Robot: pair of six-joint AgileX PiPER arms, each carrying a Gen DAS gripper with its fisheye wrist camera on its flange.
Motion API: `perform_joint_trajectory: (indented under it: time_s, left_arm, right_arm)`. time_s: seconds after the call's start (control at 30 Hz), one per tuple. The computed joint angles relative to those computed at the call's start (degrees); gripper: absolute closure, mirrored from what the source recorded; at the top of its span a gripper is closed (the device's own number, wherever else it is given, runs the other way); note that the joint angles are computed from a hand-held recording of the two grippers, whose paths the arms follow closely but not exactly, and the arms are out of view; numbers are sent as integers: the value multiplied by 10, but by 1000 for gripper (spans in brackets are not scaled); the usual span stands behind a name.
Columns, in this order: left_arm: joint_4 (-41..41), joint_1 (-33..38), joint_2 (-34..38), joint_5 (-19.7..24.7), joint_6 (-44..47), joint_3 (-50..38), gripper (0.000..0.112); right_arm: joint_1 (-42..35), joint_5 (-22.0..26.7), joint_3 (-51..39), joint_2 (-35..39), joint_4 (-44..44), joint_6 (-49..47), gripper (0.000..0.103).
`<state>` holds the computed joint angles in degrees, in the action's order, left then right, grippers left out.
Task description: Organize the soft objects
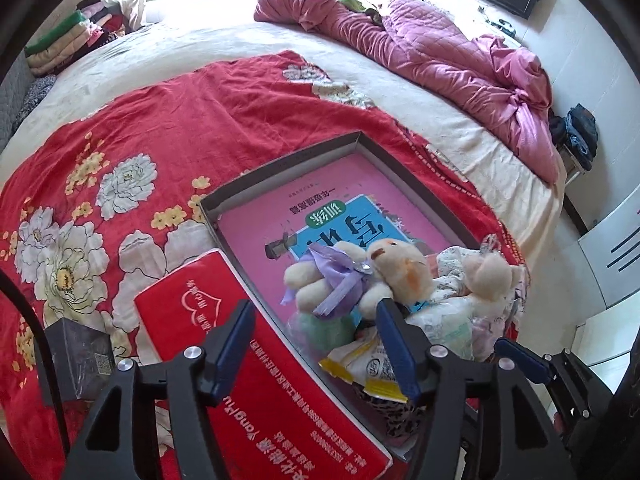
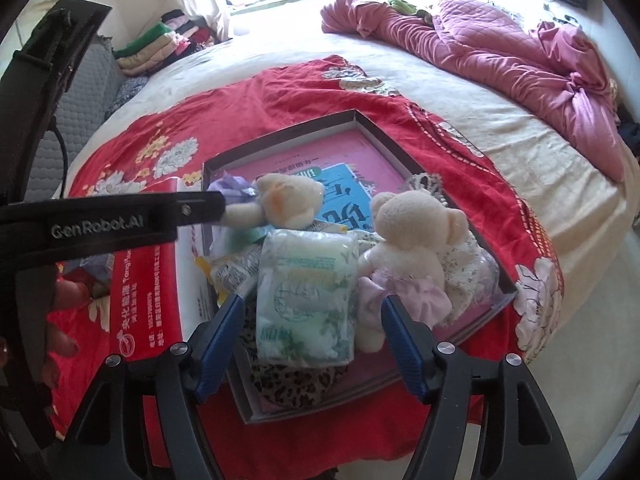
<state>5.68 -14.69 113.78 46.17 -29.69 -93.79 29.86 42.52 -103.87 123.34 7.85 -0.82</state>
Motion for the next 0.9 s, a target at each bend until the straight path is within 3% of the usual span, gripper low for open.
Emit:
perform_joint_trajectory:
  time_s: [0.1,0.27,0.37,0.63,0.9]
  left_arm:
    - [27,-11,-25,-1,-18,17,40]
    - [65,-39,-74,2,-47,49,37]
    - [87,-54,-99,14,-74,66,25]
    - [140,-108,-191,6,-149,160,24]
    - [220,-189,-252,52,-249,216,22]
  right_arm:
    - [0,-15,33,-27,-5,4,30]
    - [0,-46,98,-92,-28,32,27]
    - [5,-80,145,-134,-70,72,26]
    - [14,-120,244,-222,-127,129,26]
    - [55,-132,342,-323,-208,232,25]
